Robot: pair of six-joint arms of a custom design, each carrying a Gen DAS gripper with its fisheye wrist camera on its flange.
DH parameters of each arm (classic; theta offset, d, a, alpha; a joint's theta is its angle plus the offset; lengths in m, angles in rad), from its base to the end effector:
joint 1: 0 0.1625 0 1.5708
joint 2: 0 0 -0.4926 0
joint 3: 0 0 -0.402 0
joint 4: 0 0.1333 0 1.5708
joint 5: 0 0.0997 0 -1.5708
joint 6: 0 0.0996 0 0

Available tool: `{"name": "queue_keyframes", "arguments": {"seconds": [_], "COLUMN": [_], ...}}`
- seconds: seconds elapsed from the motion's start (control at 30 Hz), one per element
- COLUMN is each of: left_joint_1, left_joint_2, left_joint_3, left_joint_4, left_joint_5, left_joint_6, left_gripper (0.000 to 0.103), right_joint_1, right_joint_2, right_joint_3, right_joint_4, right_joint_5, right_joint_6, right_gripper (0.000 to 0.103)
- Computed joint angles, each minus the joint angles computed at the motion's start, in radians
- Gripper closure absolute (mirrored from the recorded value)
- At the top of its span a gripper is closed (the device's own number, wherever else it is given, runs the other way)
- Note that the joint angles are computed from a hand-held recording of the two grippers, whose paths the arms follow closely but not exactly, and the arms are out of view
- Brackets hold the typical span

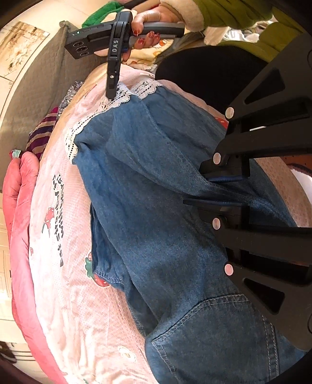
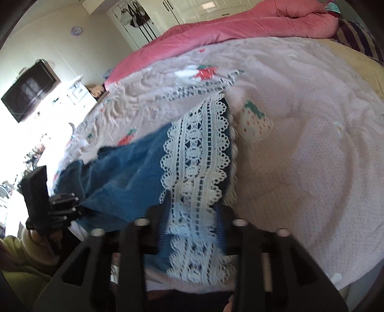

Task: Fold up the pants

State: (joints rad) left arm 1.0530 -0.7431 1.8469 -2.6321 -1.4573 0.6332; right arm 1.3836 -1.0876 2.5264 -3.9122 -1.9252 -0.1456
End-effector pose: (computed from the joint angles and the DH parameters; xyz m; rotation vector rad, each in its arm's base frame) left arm -0.1907 -0.6269 0.0337 1.6521 2.5398 0.0742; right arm 0.0194 -0.4280 0.2206 -0.2625 -2.4352 1.0939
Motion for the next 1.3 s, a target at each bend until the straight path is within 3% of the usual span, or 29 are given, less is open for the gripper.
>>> {"name": "queue_keyframes", "arguments": {"seconds": [0.27, 0.43, 0.7, 1.17, 1.23, 1.3], "left_joint_1": [-0.005, -0.003, -0.021, -0.021, -0.016, -0.014], "left_joint_2": [-0.021, -0.054, -0.091, -0.086, -0.089, -0.093], "left_joint_3": [0.021, 0.056, 0.129, 0.142, 0.135, 0.133], "left_joint_4": [-0.023, -0.024, -0.068, -0.087, -0.072, -0.067], "left_joint_5": [0.037, 0.049, 0.085, 0.126, 0.113, 0.108], "left_joint_6": [0.028, 0.060, 0.113, 0.116, 0.104, 0.099], "left_gripper": [0.102, 0.102, 0.102, 0.100, 0.099, 0.096], "right_joint_1": [-0.022, -0.045, -0.054, -0.090, -0.081, -0.056], "right_joint_2": [0.006, 0.008, 0.032, 0.093, 0.086, 0.082], "right_joint_3": [0.085, 0.097, 0.133, 0.165, 0.166, 0.166], "right_joint_4": [-0.131, -0.090, -0.166, -0.249, -0.248, -0.256], "right_joint_5": [0.088, 0.070, 0.074, 0.113, 0.102, 0.051], "right_joint_6": [0.007, 0.006, 0.010, 0.023, 0.032, 0.037], "right_gripper": [0.093, 0.093, 0.093, 0.093, 0.090, 0.078]}}
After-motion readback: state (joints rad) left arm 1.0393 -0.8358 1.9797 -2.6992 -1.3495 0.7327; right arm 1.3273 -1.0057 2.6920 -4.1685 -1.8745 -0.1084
